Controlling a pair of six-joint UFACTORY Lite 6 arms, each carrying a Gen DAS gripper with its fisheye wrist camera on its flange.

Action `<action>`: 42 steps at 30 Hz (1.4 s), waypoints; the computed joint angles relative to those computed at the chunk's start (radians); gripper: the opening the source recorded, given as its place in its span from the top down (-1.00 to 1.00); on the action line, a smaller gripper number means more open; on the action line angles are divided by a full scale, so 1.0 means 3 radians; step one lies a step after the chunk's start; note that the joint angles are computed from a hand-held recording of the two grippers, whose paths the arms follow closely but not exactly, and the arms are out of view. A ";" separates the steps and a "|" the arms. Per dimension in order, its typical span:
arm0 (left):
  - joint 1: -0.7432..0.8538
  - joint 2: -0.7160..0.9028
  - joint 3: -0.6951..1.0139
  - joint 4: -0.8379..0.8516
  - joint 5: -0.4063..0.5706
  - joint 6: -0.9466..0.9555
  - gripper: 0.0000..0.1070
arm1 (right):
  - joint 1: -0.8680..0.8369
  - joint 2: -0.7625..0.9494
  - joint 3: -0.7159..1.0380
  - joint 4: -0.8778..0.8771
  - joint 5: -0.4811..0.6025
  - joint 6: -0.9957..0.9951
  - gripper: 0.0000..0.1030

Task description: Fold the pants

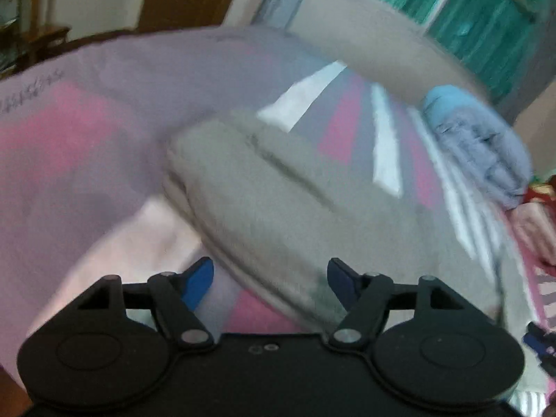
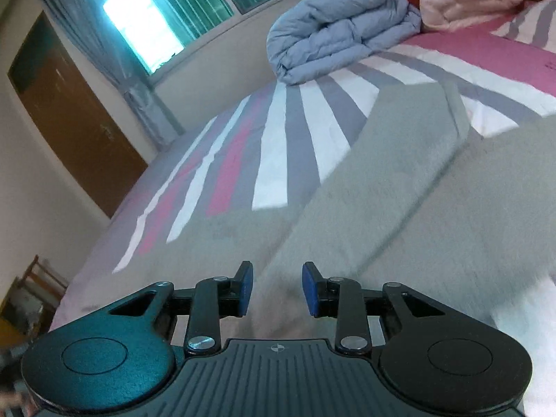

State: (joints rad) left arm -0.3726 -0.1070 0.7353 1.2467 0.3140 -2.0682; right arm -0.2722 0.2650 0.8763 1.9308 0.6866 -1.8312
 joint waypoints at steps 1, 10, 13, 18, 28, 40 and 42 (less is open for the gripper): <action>-0.0065 0.0144 0.0081 -0.0019 0.0083 -0.0112 -0.18 | 0.0113 0.0078 0.0168 -0.0024 -0.0174 0.0091 0.39; -0.0483 0.0880 0.0389 0.0551 0.0720 -0.0987 -0.52 | 0.0831 0.0769 0.1112 0.0220 -0.1475 -0.0147 -0.19; -0.0562 0.0896 0.0347 0.0679 0.0802 -0.1153 -0.54 | 0.0921 0.1013 0.1349 0.0329 -0.1773 -0.0475 0.54; -0.0568 0.0826 0.0181 0.1005 0.0775 -0.1516 -0.56 | 0.0408 0.0695 0.0852 0.0344 -0.1261 -0.0695 0.93; -0.0707 0.0862 0.0079 0.1207 0.0975 -0.1845 -0.56 | -0.0739 0.0277 0.0003 -0.0144 -0.0015 -0.0408 0.13; -0.0657 0.0886 0.0105 0.1280 0.0928 -0.1873 -0.61 | -0.0040 0.1125 0.1795 -0.0989 -0.0769 0.0613 0.13; -0.0655 0.0894 0.0121 0.1262 0.0924 -0.1860 -0.62 | 0.0149 0.1331 0.2016 -0.1312 -0.1063 0.0776 0.13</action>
State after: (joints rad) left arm -0.5690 0.1612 0.7715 1.6253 0.5912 -2.6262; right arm -0.2274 0.6642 1.4812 1.5371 0.3678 -1.5983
